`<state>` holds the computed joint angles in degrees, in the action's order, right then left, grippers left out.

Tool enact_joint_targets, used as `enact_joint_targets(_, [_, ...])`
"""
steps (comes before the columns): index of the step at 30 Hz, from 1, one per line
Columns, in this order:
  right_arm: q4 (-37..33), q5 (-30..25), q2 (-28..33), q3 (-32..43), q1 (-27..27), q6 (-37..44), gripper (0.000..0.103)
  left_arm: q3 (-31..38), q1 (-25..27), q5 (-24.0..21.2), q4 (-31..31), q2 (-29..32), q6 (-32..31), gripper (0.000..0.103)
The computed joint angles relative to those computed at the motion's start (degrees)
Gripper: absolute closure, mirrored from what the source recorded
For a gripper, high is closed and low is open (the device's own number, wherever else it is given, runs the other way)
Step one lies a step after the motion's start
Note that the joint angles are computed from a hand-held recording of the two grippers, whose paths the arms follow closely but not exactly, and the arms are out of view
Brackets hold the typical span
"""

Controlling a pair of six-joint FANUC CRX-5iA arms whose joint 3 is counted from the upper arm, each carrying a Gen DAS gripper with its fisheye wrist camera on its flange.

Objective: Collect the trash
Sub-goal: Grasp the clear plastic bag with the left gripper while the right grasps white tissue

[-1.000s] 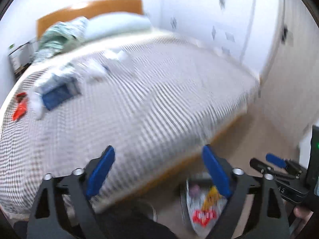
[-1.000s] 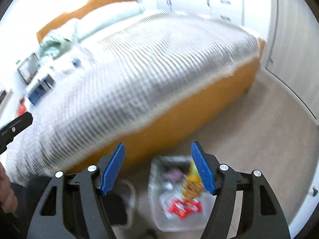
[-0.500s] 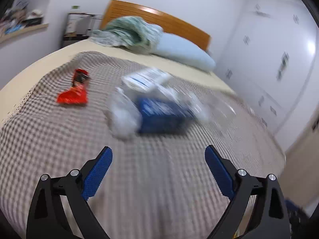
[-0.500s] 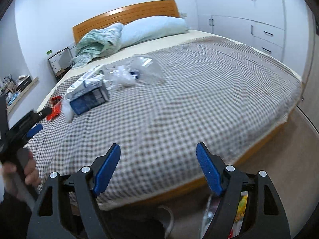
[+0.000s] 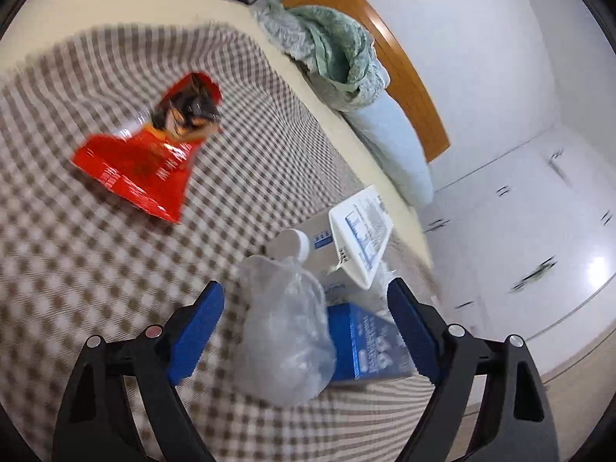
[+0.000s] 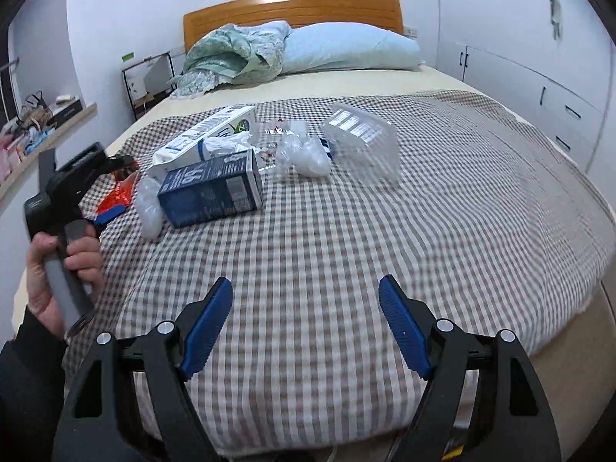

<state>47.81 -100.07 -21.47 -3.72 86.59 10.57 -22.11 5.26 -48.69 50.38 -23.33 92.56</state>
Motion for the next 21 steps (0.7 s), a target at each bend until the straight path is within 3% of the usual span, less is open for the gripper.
enact_joint_targets(4, [-2.75,6.76,3.33,4.33,-8.57,6.97,0.028,2.68,0.92,-2.81,-3.66,2.36,0.99,0.031])
enact_joint_targets(9, [-7.46,12.32,12.16,14.9,-19.38,20.4,0.028,1.39,1.29,-9.78,8.04,6.69,-6.09,0.032])
enact_joint_targets(11, [-10.46,12.57,18.43,22.47,-23.5,28.54,0.028,3.32,0.11,-10.09,5.59,7.52,-6.01,0.043])
enact_joint_targets(13, [-12.93,11.47,24.82,30.31,-26.6,35.41,0.028,5.57,-0.8,-11.12,1.99,8.45,-5.19,0.062])
enact_joint_targets(16, [-18.12,8.94,33.76,42.76,-31.14,42.83,0.028,4.87,-0.97,-11.41,3.3,8.44,-4.09,0.067])
enact_joint_targets(19, [-23.09,4.91,40.09,53.07,-34.54,44.67,0.028,3.2,-0.41,-11.4,6.55,7.92,-6.17,0.07])
enact_joint_targets(21, [-24.57,2.77,42.96,57.31,-35.92,44.82,0.028,4.41,-0.02,-12.93,4.07,8.38,-7.31,0.081])
